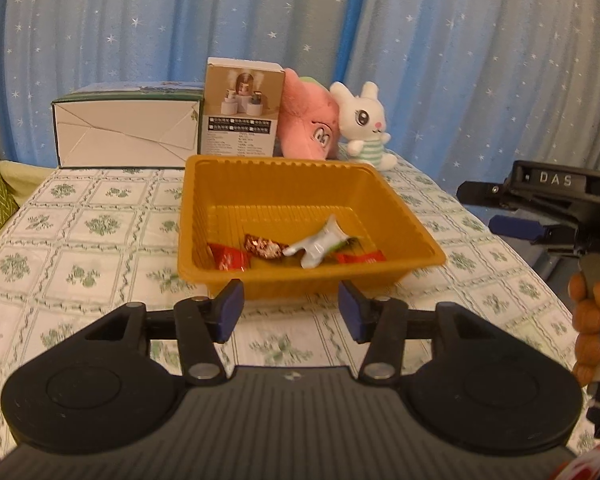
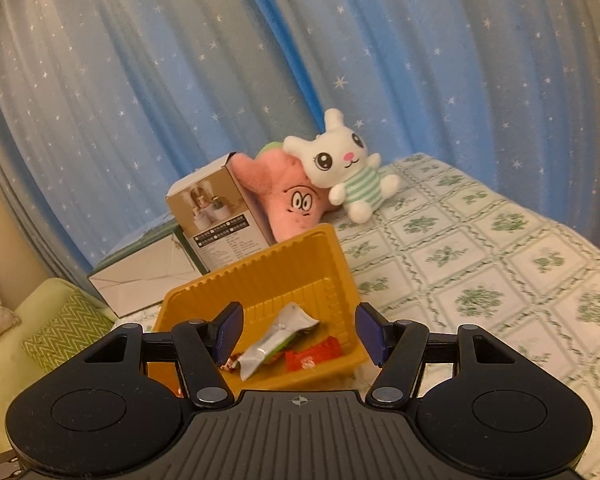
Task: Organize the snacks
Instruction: 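Move both tools back toward the remaining snacks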
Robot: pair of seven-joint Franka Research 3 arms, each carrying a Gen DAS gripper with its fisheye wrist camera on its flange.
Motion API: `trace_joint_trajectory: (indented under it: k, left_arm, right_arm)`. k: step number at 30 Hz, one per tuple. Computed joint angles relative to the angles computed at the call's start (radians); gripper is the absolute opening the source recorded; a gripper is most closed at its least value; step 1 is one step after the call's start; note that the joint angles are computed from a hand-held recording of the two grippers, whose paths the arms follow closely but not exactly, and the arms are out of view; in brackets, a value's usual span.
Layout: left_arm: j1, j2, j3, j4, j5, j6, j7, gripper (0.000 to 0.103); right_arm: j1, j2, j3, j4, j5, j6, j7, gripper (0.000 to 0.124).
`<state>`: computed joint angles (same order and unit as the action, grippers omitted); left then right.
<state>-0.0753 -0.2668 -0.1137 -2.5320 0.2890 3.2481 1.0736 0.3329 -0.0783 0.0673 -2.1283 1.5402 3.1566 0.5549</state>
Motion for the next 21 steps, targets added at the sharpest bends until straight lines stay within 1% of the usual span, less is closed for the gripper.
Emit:
trace_joint_trajectory:
  k: [2, 4, 5, 7, 9, 10, 12, 15, 18, 21]
  left_arm:
    - [-0.016, -0.023, 0.007, -0.026, 0.004, -0.001, 0.006, 0.050]
    - [-0.038, -0.046, 0.020, -0.051, 0.007, -0.005, 0.017, 0.052]
    - [-0.040, -0.059, 0.018, -0.064, 0.010, -0.007, 0.021, 0.056]
    - [-0.036, -0.083, 0.007, -0.089, 0.018, -0.011, 0.030, 0.058]
    - [-0.079, -0.102, 0.046, -0.114, 0.022, -0.016, 0.058, 0.058]
    - [-0.103, -0.112, 0.068, -0.127, 0.023, -0.019, 0.076, 0.059]
    - [-0.134, -0.134, 0.095, -0.150, 0.025, -0.030, 0.113, 0.060]
    - [-0.150, -0.168, 0.108, -0.186, 0.031, -0.042, 0.170, 0.061]
    - [-0.195, -0.194, 0.150, -0.215, 0.031, -0.060, 0.246, 0.066]
    - [-0.183, -0.199, 0.131, -0.228, 0.046, -0.067, 0.317, 0.072]
  right_arm:
    - [0.000, -0.038, 0.000, -0.047, -0.034, 0.000, 0.014, 0.062]
    - [0.008, -0.077, -0.005, -0.092, -0.039, 0.005, -0.008, 0.062]
    - [0.013, -0.096, -0.007, -0.117, -0.053, 0.011, -0.006, 0.062]
    - [0.023, -0.138, -0.017, -0.170, -0.080, 0.016, 0.008, 0.062]
    - [0.030, -0.181, -0.026, -0.229, -0.131, 0.016, 0.052, 0.062]
    - [0.028, -0.203, -0.027, -0.262, -0.170, 0.013, 0.090, 0.062]
    - [0.017, -0.248, -0.023, -0.327, -0.245, 0.002, 0.164, 0.062]
    - [0.009, -0.305, -0.020, -0.412, -0.325, -0.006, 0.235, 0.063]
    - [0.015, -0.345, -0.032, -0.477, -0.391, -0.015, 0.278, 0.063]
    - [-0.013, -0.372, -0.019, -0.532, -0.478, -0.039, 0.349, 0.063]
